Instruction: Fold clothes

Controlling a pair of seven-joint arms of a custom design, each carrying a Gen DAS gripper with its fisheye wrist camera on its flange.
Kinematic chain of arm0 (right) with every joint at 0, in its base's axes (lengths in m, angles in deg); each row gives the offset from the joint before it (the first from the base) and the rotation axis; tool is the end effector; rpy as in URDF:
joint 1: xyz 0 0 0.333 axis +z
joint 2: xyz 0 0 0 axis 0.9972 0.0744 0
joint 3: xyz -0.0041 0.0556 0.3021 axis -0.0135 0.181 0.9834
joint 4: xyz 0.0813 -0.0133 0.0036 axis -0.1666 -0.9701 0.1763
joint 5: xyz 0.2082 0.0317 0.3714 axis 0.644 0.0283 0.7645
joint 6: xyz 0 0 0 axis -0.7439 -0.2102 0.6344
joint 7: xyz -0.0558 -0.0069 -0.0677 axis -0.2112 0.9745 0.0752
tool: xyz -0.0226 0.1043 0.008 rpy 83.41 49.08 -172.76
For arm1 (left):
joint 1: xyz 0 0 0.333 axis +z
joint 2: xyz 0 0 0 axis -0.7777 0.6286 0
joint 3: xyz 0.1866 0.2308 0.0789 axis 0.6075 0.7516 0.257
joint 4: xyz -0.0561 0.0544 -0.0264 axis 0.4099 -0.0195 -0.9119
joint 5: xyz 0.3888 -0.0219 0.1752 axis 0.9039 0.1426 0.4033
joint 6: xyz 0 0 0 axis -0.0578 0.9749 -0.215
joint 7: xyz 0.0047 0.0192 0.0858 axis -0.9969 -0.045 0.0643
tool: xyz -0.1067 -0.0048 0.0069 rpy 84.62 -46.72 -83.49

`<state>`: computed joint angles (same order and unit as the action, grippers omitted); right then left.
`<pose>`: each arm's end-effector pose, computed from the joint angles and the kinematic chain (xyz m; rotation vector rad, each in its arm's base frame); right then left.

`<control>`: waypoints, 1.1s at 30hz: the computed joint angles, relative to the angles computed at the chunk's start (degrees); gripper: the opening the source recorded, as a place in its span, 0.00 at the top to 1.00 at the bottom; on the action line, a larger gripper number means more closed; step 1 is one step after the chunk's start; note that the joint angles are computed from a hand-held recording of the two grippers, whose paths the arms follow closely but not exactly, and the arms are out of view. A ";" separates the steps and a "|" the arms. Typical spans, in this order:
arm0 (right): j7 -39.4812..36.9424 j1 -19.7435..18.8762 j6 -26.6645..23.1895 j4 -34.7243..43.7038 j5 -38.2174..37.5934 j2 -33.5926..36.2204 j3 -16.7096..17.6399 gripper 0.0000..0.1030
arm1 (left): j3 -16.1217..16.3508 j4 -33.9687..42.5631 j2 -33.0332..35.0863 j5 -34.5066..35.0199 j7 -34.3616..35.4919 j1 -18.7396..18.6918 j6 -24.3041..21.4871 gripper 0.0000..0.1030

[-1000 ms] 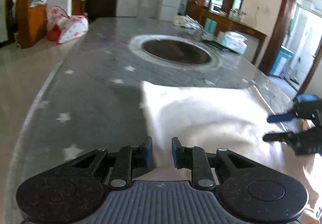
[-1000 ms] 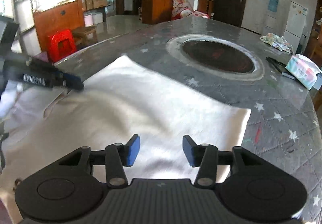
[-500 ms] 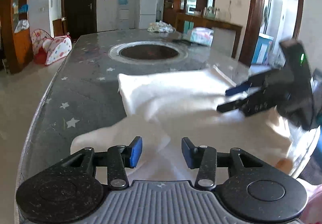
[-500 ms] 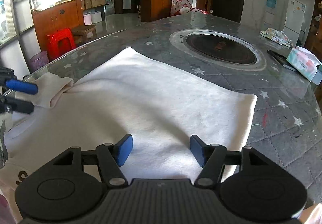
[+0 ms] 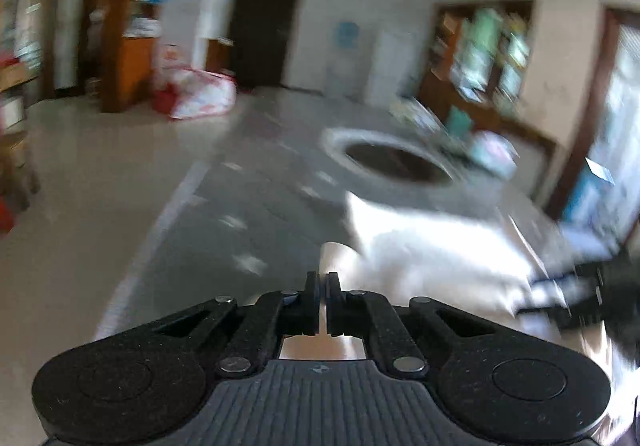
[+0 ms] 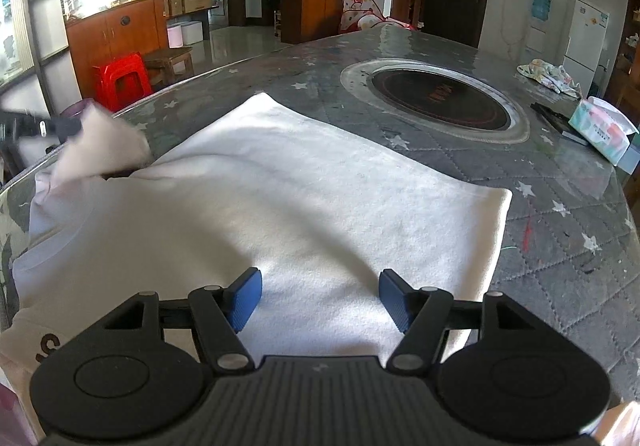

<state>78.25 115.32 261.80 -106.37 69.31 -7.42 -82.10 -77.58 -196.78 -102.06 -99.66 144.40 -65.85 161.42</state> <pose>0.4571 0.1920 0.4287 -2.0912 1.2417 -0.5409 0.4243 -0.1347 0.4623 -1.6439 1.6899 -1.1754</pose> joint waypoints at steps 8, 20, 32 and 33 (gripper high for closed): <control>-2.69 3.14 -0.43 -0.85 1.28 -2.17 -2.25 0.36 | -14.34 -2.46 -5.16 -5.22 -9.21 21.61 -2.43 0.97; -34.97 29.69 -11.40 -0.11 21.82 -9.62 -17.29 0.37 | -12.11 -6.20 -8.26 -0.80 -19.51 23.94 -6.63 0.97; -37.63 21.54 -13.47 -0.43 26.80 -6.89 -6.07 0.74 | -6.81 -6.53 -5.78 1.45 -21.25 20.06 -6.82 0.80; -37.71 20.66 -13.34 -0.62 27.27 -6.99 -5.12 0.81 | -7.25 -6.75 -5.73 1.41 -21.46 20.44 -6.56 0.90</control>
